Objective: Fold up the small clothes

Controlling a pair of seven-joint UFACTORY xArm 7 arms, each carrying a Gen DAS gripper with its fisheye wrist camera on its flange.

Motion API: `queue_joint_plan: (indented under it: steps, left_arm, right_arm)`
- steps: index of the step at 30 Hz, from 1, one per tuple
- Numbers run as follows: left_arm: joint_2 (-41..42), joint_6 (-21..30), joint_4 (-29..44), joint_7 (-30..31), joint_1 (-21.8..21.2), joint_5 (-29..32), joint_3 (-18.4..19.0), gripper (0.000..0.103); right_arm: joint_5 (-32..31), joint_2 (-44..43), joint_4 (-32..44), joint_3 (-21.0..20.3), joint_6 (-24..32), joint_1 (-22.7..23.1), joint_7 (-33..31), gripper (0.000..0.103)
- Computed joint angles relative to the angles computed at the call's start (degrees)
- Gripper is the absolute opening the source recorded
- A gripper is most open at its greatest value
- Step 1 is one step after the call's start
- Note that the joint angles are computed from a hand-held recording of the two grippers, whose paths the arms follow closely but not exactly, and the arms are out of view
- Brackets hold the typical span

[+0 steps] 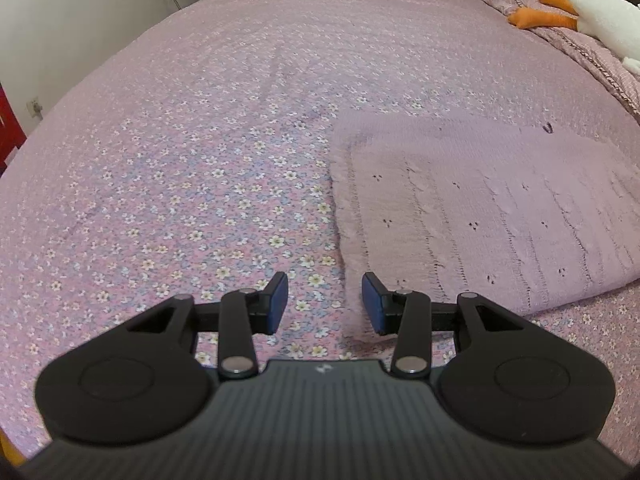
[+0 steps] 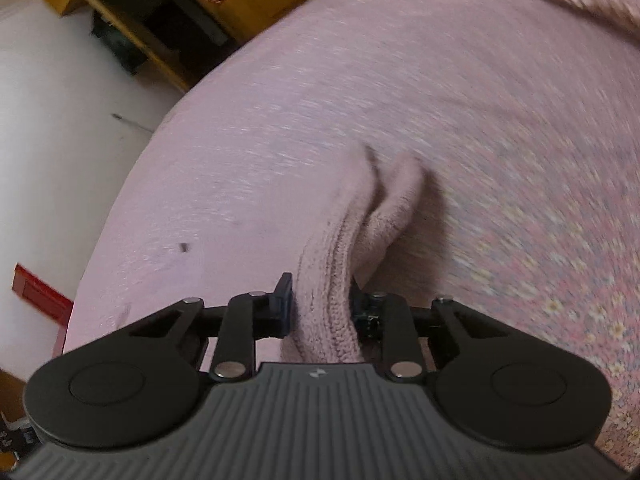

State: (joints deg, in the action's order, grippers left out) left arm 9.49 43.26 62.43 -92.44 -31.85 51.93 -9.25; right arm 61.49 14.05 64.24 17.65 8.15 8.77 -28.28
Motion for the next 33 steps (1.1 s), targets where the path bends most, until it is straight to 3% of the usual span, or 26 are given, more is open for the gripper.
queue_joint_plan:
  steps: [6,8,12,18,21,25,26,29,33]
  left_arm:
    - [-2.24,-0.48,-2.35,-0.93,0.71,0.59,-0.14,0.043]
    - [-3.24,-0.73,-3.47,-1.23,1.33,0.43,-0.27,0.043]
    - [-5.28,-0.57,-5.36,-1.59,2.71,0.74,-0.73,0.043]
    - [-8.89,-0.03,-8.27,-3.03,4.63,1.9,-2.06,0.043]
    - [-10.22,-0.1,-9.6,-3.75,5.63,2.3,-2.73,0.043]
    - [-10.77,-0.96,-10.85,-5.07,6.92,2.18,-3.11,0.043]
    - [-10.81,-1.26,-11.03,-5.49,7.15,2.04,-3.18,0.043]
    - [-10.92,-3.59,-11.85,-6.73,7.88,2.8,-3.14,0.043]
    - [-10.63,-6.05,-11.98,-7.74,8.58,5.2,-3.08,0.043]
  right_arm:
    - [-19.03,-0.58,4.2,-2.96,1.78,6.58,12.61,0.025]
    - [-28.66,0.05,7.17,-5.19,3.48,9.88,19.35,0.025]
    - [-42.05,3.29,15.01,-5.52,7.54,14.75,26.41,0.025]
    - [-53.37,14.53,31.04,-4.33,13.6,21.81,31.02,0.025]
    - [-56.44,22.56,40.29,-4.0,18.47,25.18,30.91,0.025]
    - [-59.55,29.49,45.72,-5.61,21.26,29.47,32.02,0.031]
    - [-59.58,29.89,44.8,-5.53,19.67,29.75,32.17,0.044]
    - [-57.93,26.29,35.85,-2.84,10.23,28.31,30.95,0.067]
    - [-53.27,18.43,21.62,4.93,0.94,21.17,25.37,0.071]
